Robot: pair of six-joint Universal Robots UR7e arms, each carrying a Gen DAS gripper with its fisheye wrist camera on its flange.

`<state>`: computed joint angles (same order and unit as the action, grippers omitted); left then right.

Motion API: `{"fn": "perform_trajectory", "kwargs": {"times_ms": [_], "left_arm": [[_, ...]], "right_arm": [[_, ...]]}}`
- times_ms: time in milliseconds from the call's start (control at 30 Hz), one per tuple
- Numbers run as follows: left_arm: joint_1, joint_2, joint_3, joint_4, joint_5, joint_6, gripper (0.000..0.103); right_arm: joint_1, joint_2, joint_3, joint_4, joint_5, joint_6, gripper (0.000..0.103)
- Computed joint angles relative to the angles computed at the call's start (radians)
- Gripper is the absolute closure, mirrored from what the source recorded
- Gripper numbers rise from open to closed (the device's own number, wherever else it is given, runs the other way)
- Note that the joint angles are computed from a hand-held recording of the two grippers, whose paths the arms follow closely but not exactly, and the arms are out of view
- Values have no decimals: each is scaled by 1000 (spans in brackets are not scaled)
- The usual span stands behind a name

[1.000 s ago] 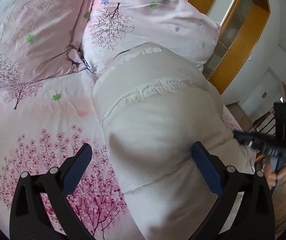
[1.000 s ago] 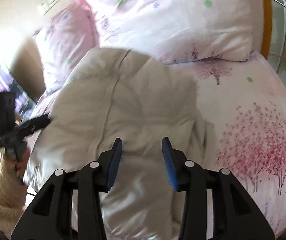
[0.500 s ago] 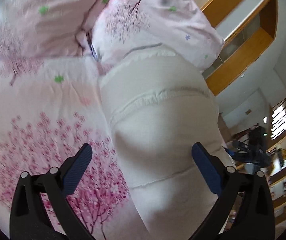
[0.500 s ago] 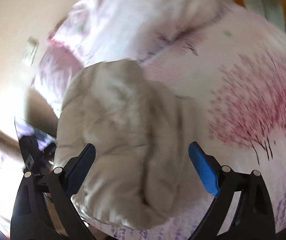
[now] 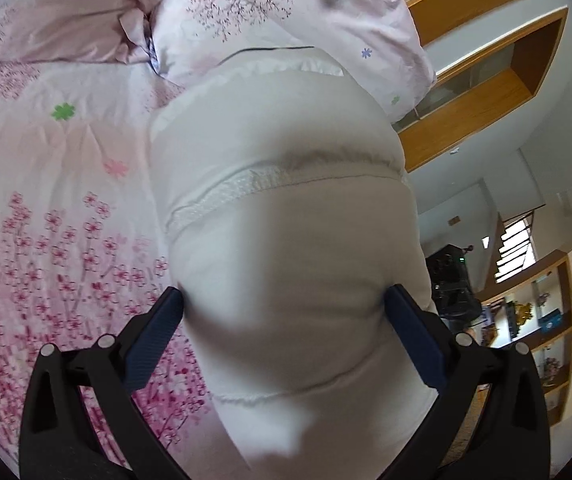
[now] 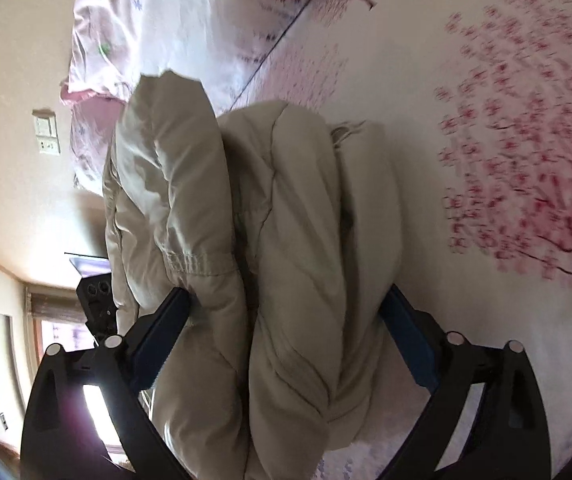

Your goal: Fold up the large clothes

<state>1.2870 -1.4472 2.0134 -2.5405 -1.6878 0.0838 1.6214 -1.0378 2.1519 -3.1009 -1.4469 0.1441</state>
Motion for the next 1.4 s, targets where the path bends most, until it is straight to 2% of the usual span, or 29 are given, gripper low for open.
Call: {"fn": "perform_trajectory", "kwargs": {"times_ms": [300,333,400,433,500,600,733,900,1033,1200,1300,1400], "left_arm": [[5,28,1,-45,-36,-8,2],[3,27,11,-66,-35,-4,3],[-4,26,23,-97,-37,8,16],[-5,21,30,-109,-42,15,19],[-6,11,38,-119,-45,24,30],[-3,2,44,-131,-54,37,36],[8,-6,37,-145,-63,43,39],[28,-45,24,-175,-52,50,40],[65,-79,1,-198,-26,53,41],[131,-88,-40,-204,-16,48,41],[168,-64,-71,-173,4,52,40],[197,-40,-85,-169,-19,73,35]], "right_arm": [[-18,38,-51,75,80,-60,2],[-21,41,-51,75,91,-71,14],[-32,48,-42,57,149,-99,32],[-32,51,-40,46,152,-107,39],[-31,53,-21,1,166,-120,46],[-34,63,6,-76,190,-121,53],[-19,74,16,-137,205,-125,62],[25,120,-66,-102,233,-131,64],[84,191,-198,-11,212,-126,64],[161,300,-375,101,162,-139,65],[185,338,-425,140,109,-136,65],[190,360,-444,158,56,-104,60]]}}
